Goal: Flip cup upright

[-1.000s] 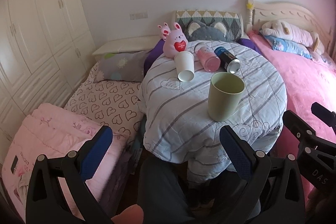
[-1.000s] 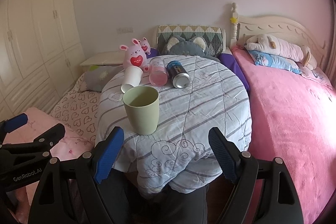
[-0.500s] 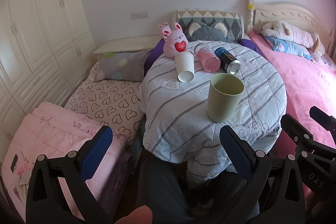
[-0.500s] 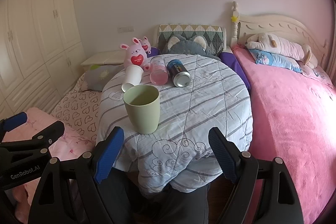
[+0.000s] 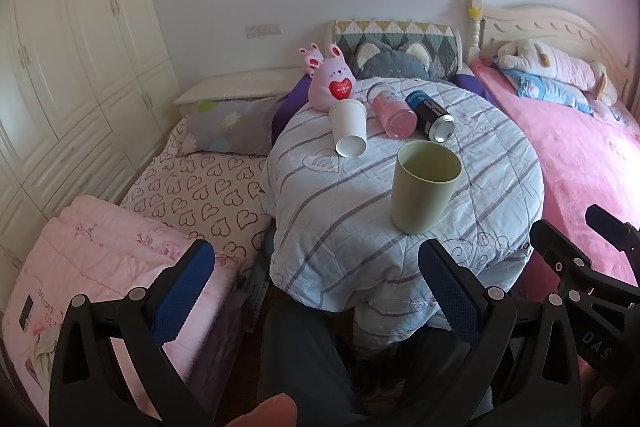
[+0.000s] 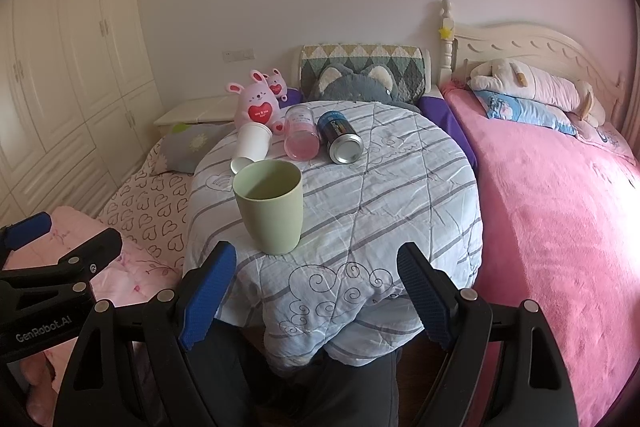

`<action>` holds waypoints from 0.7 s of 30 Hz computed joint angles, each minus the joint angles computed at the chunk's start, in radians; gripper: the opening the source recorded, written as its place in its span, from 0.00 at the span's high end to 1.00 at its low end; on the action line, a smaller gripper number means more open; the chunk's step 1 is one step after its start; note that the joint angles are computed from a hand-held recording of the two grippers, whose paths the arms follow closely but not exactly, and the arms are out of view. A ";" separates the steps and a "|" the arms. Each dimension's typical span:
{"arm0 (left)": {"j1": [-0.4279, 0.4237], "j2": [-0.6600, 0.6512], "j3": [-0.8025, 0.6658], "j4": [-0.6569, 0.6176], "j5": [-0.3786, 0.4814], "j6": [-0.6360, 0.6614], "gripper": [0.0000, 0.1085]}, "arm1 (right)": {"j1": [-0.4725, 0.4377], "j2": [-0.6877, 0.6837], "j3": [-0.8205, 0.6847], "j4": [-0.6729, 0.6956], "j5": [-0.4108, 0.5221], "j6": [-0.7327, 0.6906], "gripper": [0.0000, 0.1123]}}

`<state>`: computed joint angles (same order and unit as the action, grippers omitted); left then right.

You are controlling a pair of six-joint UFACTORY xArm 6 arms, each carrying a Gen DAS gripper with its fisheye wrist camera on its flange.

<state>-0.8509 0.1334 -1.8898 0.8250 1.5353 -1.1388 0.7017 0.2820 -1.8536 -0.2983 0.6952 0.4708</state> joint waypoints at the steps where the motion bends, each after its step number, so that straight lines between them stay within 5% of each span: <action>1: -0.001 0.004 -0.006 0.000 0.003 0.001 0.05 | 0.000 0.000 0.000 0.002 -0.001 0.000 0.25; 21: 0.008 -0.020 0.050 -0.007 -0.036 -0.012 0.05 | -0.005 0.015 -0.009 0.022 0.009 -0.006 0.25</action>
<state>-0.8428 0.1131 -1.8402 0.8180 1.4996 -1.1504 0.6967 0.2968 -1.8624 -0.2767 0.7045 0.4645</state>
